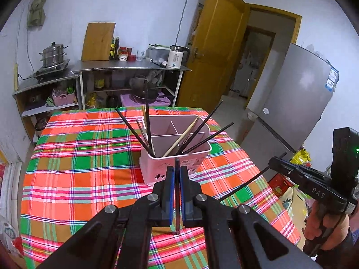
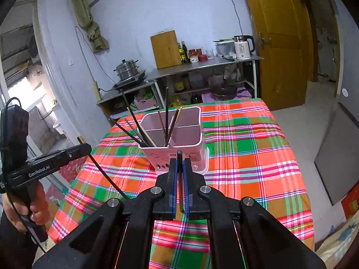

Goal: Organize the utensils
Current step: 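Lift the black chopsticks with both tools and carry them over the basket, then lower the black chopsticks into the basket and open both tools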

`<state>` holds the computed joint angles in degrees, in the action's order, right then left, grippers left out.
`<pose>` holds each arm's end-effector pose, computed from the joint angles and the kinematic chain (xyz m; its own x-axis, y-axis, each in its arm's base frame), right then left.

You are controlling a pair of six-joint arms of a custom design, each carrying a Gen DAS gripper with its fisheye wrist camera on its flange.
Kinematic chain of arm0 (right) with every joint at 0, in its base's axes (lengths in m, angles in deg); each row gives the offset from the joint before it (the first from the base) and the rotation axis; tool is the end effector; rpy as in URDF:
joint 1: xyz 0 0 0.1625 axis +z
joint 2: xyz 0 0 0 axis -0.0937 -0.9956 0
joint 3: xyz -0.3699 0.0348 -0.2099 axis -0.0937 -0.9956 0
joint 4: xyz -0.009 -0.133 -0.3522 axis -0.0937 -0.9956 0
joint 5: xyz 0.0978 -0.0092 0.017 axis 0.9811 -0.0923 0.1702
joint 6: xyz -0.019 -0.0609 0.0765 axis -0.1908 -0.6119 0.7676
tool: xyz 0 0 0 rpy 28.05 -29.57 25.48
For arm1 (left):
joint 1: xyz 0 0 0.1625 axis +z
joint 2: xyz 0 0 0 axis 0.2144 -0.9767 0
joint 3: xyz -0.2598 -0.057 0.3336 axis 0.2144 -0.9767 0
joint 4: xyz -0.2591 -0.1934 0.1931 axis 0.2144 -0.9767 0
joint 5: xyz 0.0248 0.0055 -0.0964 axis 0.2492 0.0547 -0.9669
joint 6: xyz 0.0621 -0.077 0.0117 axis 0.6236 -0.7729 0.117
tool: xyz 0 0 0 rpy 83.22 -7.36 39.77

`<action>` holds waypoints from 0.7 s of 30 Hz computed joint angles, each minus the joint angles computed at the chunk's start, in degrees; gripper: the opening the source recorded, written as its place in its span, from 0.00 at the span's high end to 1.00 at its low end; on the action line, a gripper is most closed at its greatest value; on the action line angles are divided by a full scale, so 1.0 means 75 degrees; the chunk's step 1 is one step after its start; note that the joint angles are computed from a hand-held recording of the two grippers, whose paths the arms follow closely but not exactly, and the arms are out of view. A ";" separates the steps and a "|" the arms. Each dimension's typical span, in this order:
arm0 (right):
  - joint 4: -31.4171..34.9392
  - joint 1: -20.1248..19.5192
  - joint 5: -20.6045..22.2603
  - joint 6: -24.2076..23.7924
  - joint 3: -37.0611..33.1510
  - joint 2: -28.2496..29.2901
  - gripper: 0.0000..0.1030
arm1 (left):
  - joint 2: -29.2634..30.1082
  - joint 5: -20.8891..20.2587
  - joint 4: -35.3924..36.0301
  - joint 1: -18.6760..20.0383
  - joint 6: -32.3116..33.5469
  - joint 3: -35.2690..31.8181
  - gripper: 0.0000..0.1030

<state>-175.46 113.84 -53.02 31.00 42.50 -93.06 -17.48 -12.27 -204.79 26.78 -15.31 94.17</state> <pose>0.2923 -0.5319 0.2992 -0.7774 -0.4670 0.4214 -0.6269 0.6296 -0.4589 -0.2751 -0.4949 0.2996 -0.8523 0.0723 -0.5180 0.4344 0.6495 -0.6241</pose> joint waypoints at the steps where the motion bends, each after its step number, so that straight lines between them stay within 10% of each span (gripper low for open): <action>1: 0.0002 0.0003 -0.0006 -0.0020 0.0011 -0.0010 0.96 | -0.0015 -0.0033 0.0040 -0.0003 -0.0027 -0.0008 0.96; 21: -0.0104 0.0356 0.0698 0.0105 -0.0713 0.0217 0.96 | -0.0257 0.0077 0.0196 -0.0037 0.0282 -0.0878 0.96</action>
